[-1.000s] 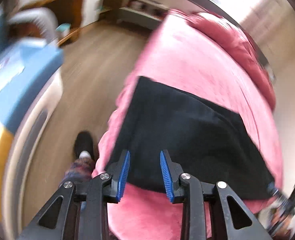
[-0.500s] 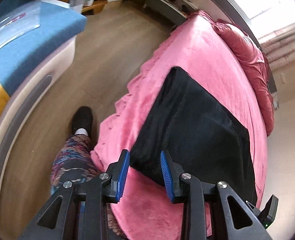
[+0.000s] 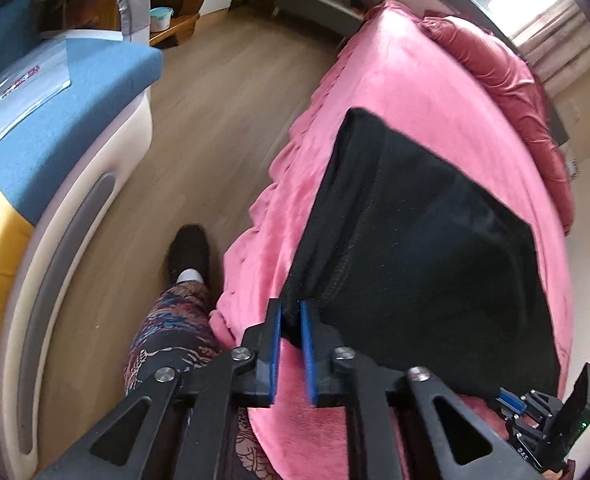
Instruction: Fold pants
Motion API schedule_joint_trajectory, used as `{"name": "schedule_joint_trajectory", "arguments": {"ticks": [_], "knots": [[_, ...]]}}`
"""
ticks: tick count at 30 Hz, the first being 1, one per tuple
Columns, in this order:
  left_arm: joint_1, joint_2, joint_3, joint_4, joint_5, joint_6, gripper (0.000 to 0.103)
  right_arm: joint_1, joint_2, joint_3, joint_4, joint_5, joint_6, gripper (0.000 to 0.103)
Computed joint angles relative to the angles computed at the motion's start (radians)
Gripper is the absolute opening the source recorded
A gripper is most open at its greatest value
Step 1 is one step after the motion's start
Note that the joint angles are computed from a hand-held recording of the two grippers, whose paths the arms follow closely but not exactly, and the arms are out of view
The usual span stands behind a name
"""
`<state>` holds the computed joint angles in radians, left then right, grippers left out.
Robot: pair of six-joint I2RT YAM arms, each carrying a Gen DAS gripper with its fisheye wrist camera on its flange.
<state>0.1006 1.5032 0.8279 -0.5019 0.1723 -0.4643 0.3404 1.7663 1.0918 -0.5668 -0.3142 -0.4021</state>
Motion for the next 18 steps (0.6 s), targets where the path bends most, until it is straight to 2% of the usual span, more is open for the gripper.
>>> {"name": "schedule_joint_trajectory", "arguments": {"ticks": [1,3,5,7,10,13,16,18], "knots": [[-0.004,-0.003,0.009,-0.018,-0.028,-0.011,0.033,-0.004,0.001,-0.001,0.006,-0.005,0.003,0.013],[-0.007,-0.025,0.026,-0.052,-0.086,-0.023,0.034,-0.024,0.010,0.027,-0.033,-0.043,0.006,0.020],[-0.033,-0.079,0.041,-0.076,-0.191,-0.037,0.034,-0.054,0.015,0.071,-0.087,-0.087,-0.003,0.024],[-0.059,-0.135,0.046,-0.062,-0.229,-0.018,0.034,-0.096,0.021,0.119,-0.124,-0.138,-0.001,0.025],[-0.149,-0.158,0.071,-0.016,-0.220,0.033,0.034,-0.163,0.052,0.213,-0.140,-0.179,0.049,0.025],[-0.267,-0.090,0.108,0.040,-0.210,0.094,0.034,-0.191,0.140,0.349,-0.119,-0.152,0.133,0.025],[-0.381,0.018,0.147,0.118,-0.146,0.142,0.034,-0.191,0.277,0.546,-0.138,-0.134,0.222,0.025],[-0.437,0.080,0.182,0.146,-0.131,0.157,0.034,-0.188,0.382,0.727,-0.200,-0.122,0.259,0.025]]}}
